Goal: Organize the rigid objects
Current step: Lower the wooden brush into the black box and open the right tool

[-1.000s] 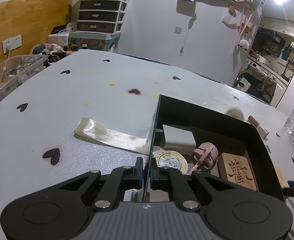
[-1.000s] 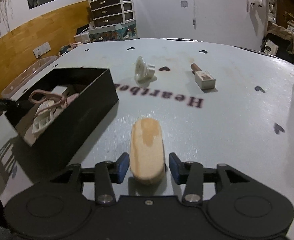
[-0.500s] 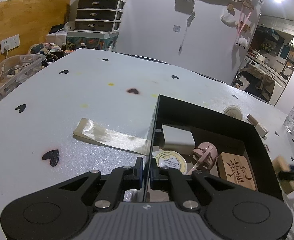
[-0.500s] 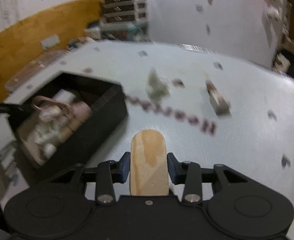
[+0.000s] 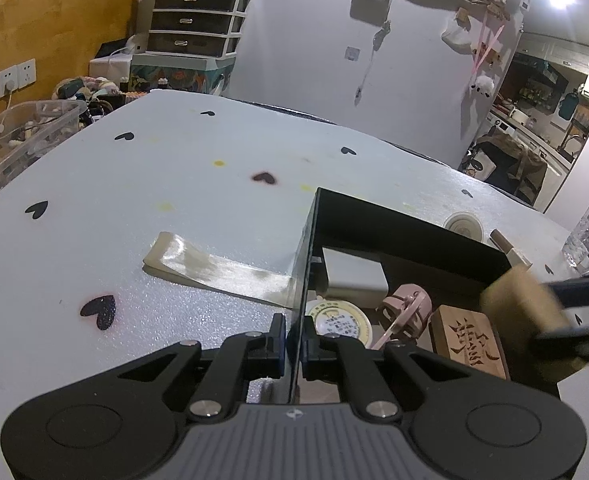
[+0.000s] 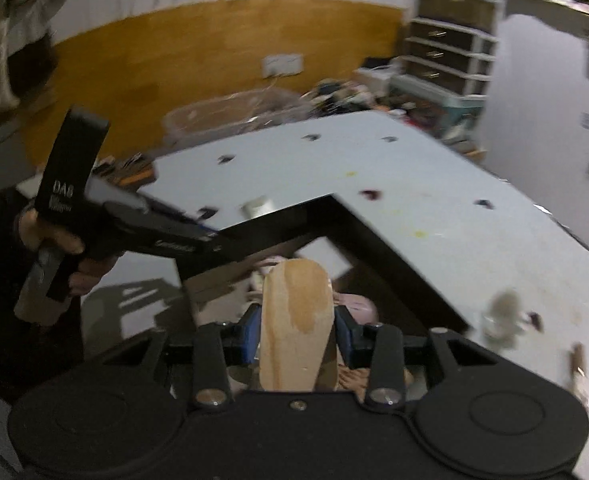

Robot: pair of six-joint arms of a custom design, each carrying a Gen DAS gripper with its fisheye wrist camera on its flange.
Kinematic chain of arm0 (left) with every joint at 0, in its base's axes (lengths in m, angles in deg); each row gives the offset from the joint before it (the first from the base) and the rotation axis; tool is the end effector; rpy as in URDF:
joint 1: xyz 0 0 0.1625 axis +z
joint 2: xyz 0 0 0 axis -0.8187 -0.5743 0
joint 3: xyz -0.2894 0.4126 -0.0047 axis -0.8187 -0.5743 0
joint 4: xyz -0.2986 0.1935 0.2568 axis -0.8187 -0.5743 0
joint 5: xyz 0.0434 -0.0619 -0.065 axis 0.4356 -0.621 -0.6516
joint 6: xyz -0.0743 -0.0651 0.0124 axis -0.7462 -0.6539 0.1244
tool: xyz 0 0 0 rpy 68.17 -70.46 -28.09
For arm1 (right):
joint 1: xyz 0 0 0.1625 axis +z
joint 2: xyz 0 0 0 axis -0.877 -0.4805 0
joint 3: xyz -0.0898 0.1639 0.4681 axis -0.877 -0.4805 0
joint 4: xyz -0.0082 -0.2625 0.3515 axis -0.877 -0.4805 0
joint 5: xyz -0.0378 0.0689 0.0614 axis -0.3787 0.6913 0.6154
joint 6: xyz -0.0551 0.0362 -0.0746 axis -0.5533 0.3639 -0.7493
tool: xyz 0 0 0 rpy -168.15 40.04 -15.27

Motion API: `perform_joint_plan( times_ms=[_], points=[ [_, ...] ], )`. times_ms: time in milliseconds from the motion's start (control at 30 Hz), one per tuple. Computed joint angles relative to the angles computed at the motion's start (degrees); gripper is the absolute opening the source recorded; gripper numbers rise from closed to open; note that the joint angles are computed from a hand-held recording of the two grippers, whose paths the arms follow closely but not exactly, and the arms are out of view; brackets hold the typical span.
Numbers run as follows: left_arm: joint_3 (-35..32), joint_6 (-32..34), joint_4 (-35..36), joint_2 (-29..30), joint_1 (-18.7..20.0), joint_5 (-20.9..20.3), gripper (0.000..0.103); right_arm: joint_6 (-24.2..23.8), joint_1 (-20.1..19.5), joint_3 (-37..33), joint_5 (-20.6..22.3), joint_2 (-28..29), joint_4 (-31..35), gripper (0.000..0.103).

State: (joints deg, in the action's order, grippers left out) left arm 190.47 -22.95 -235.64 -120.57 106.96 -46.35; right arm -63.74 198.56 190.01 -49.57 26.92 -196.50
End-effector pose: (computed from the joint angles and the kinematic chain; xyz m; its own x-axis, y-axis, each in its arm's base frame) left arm 0.0088 -0.2963 0.3479 -0.8069 0.3103 -0.5026 0.5494 0.7067 -0.4459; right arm 0.3997 -0.2583 0.0275 -0.5740 -0.6159 0.5396 -0.8020 0.5560 -0.2185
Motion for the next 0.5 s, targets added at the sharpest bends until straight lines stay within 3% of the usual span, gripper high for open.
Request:
perform_joint_plan(
  times_ms=[300,500],
  points=[
    [-0.99,-0.19,0.61,0.49,1.22,-1.41,0.009,0.03,-2.71,-4.02,6.94,3.31,6.14,0.039],
    [-1.01,-0.66,0.50,0.43,1.52,-1.84,0.009,0.91,-2.62,-6.32,7.06,5.30,7.26,0.040]
  ],
)
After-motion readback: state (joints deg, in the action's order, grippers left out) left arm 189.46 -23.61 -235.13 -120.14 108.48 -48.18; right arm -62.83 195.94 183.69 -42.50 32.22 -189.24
